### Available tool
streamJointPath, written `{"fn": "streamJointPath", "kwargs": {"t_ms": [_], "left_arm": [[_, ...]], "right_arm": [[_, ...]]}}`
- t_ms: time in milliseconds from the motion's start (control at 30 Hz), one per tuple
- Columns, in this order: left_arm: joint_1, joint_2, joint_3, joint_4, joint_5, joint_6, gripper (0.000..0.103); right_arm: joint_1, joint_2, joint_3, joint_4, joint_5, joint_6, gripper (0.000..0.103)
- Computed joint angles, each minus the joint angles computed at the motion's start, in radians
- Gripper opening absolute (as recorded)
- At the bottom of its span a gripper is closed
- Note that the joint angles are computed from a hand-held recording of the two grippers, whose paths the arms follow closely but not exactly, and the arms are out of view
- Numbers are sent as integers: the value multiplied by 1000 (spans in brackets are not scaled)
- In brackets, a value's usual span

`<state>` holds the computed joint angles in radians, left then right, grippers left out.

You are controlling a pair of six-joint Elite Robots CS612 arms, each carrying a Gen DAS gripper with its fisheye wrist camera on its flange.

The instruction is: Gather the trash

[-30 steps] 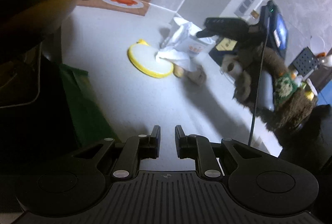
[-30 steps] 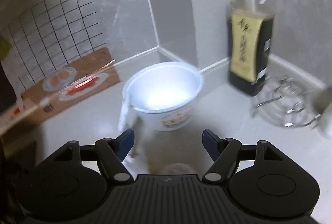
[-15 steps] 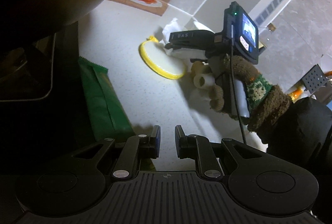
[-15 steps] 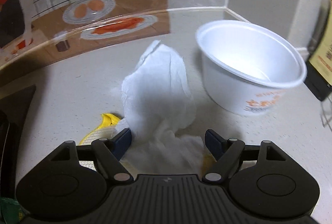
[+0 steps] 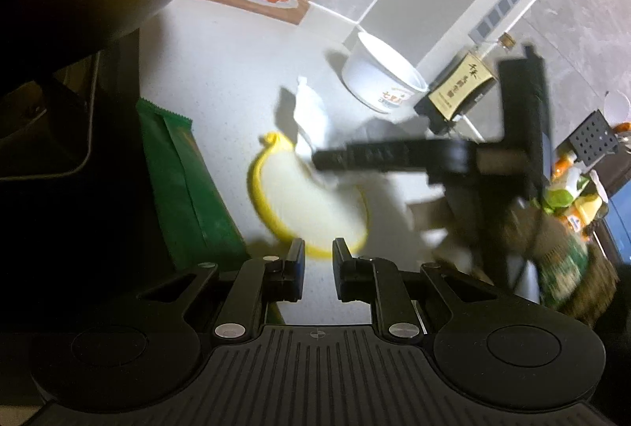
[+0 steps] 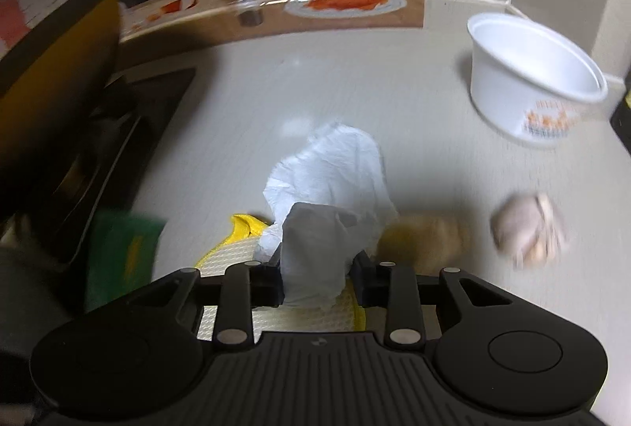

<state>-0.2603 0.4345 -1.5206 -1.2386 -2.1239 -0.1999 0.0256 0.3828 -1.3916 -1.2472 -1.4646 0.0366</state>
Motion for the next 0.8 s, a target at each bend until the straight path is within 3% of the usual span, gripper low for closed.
{"fn": "streamJointPath", "kwargs": {"t_ms": [133,333,533,633,800], "left_arm": [[0,5,-29,18,20,2,17],[6,11,-70,33,98,-23,17],[9,9,-94,57,205,-80,17],[4,1,-91,59,210,-73,17],[-5,-13,-56,29,149,10,17]], "right_arm": [[-7,21,-79,57,10,35,12],[-35,45,-183,76,22,112,10],[-43,66,-255,74,-26,133,10],[-42,75,-275,73,-28,133,10],[-31,90,-313,71,-96,104,10]]}}
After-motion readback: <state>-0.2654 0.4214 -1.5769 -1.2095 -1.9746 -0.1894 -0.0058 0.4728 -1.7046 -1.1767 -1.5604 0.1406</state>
